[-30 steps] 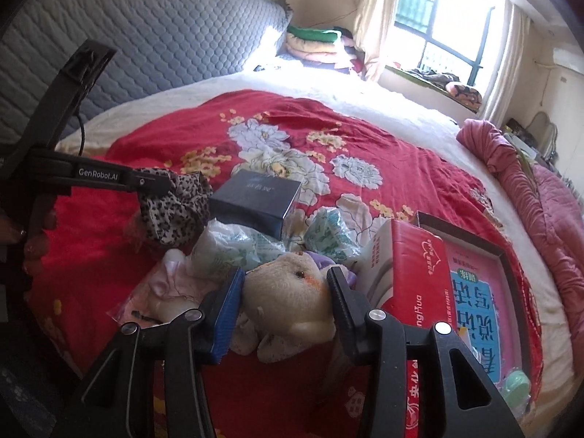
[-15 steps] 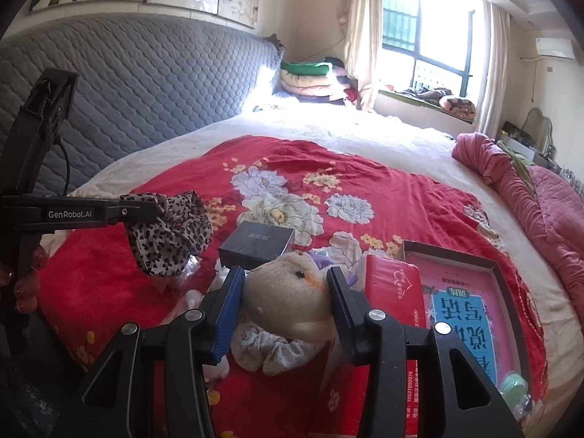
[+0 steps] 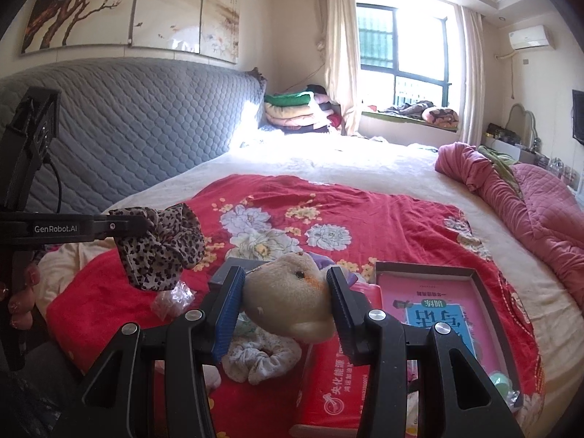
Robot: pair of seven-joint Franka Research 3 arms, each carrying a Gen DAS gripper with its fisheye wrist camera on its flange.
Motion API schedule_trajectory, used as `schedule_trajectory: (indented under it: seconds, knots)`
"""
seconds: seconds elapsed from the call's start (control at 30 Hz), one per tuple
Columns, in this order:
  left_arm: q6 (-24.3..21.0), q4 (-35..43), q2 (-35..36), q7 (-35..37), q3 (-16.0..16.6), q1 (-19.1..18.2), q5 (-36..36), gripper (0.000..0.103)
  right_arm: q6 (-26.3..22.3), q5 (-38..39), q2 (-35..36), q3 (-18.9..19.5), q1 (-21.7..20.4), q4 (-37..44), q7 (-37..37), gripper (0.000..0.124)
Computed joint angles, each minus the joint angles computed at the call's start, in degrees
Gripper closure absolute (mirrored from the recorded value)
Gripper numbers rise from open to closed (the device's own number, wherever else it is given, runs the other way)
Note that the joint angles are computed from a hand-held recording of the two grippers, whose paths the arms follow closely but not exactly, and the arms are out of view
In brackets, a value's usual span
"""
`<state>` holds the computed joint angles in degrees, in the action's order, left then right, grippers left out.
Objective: Organize soft objects
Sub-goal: 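Carry the scarf and plush toy with both grippers over the pink book tray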
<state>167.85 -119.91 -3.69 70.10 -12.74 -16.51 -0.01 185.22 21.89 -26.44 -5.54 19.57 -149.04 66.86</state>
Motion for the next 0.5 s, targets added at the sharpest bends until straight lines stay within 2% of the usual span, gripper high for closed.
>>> schedule_trajectory:
  seconds: [0.27,0.5]
  knots:
    - [-1.0,4.45,1.66,-0.93,-1.67,-1.18,3.26,0.092,1.76,0.49,-3.78,-2.48,0.05,-2.57,0.26,0.076]
    - [-2.37,8.74,4.27,-1.24,-3.28,-2.81,5.79,0.092,2.99,0.13,-5.76,-2.44,-2.88,-3.87,1.58,0.076]
